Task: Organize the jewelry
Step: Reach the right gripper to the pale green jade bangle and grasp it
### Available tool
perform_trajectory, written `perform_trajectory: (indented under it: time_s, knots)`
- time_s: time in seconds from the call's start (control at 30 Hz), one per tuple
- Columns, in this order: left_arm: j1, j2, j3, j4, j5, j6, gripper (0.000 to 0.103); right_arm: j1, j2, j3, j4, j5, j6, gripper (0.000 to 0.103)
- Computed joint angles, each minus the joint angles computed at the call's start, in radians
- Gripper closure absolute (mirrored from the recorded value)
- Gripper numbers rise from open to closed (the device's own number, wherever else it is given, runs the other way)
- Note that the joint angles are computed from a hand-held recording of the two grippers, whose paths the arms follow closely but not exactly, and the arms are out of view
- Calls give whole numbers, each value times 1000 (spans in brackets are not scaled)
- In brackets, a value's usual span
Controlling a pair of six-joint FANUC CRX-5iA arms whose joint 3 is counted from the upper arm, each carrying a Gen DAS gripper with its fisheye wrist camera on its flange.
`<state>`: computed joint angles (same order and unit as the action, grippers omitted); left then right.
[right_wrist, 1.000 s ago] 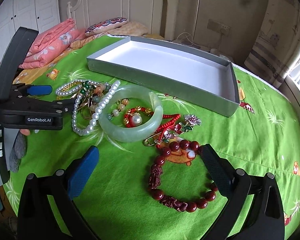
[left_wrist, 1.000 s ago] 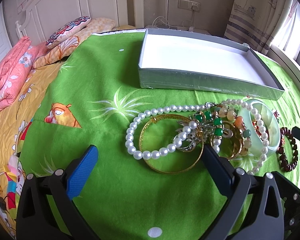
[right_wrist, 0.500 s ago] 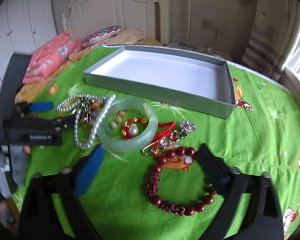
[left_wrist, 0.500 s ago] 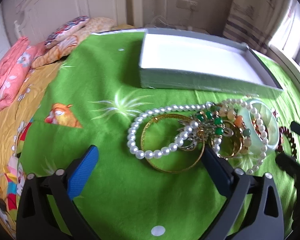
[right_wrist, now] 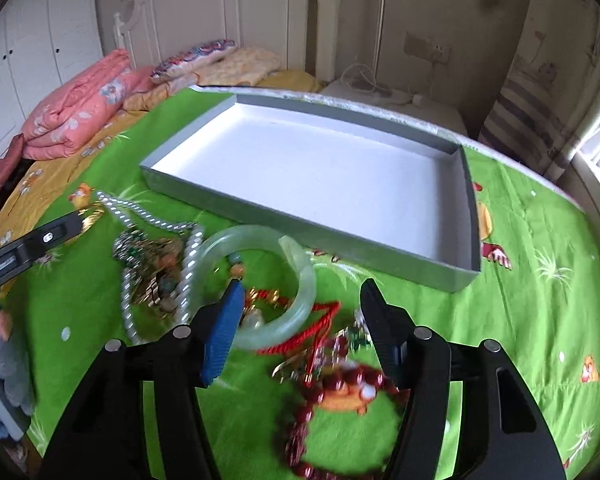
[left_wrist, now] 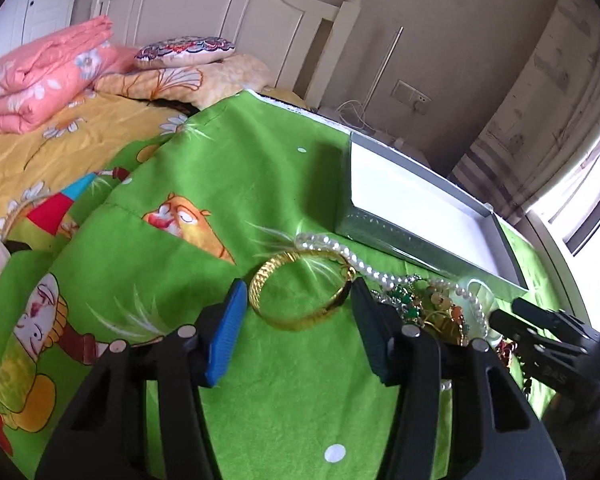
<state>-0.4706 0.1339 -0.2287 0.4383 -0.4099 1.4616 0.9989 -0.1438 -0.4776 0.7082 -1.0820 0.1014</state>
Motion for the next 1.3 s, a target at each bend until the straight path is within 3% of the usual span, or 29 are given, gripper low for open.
perform_trajectory:
  time_s: [0.13, 0.23, 0.33, 0.4, 0.43, 0.5, 0.53, 0.67, 0.83, 0.93, 1.0, 1.03, 1.07, 1.13, 1.27, 1.3]
  knots:
    - [-6, -25, -51, 77, 50, -81, 40, -55, 72, 68, -75, 19, 144, 58]
    - [-7, -31, -76, 143, 75, -142, 37, -70, 64, 46, -55, 85, 149, 73]
    - [-19, -47, -117, 233, 119, -232, 37, -42, 22, -15, 17, 104, 66, 87]
    - [-37, -56, -144, 314, 143, -322, 37, -2, -41, -80, 89, 97, -50, 88]
    - [-52, -63, -159, 362, 158, -383, 37, 15, -66, -104, 118, 88, -89, 89]
    - [-94, -77, -191, 484, 190, -545, 37, 73, -130, -174, 220, 49, -212, 101]
    - [-110, -83, -195, 493, 194, -586, 37, 103, -154, -197, 253, 16, -256, 100]
    - [-145, -86, -167, 353, 130, -561, 37, 190, -235, -260, 315, -82, -374, 100]
    - [-175, -53, -68, 54, 47, -369, 37, 168, -286, -259, 172, -38, -297, 98]
    - [-179, -50, -71, 70, 46, -377, 31, 141, -279, -248, 135, 4, -266, 94]
    - [-169, -42, -82, 141, 40, -418, 30, 108, -251, -226, 123, 40, -221, 79]
    - [-164, -41, -102, 219, 45, -472, 30, 94, -237, -214, 113, 54, -195, 49]
    - [-158, -44, -118, 276, 48, -515, 29, 82, -227, -208, 118, 67, -181, 29]
    - [-158, -51, -145, 363, 60, -577, 26, 61, -192, -181, 110, 84, -121, 36]
    - [-162, -50, -147, 382, 62, -602, 20, 24, -106, -93, 44, 70, 22, 65]
    - [-162, -51, -148, 388, 62, -607, 20, 16, -84, -69, 22, 60, 66, 67]
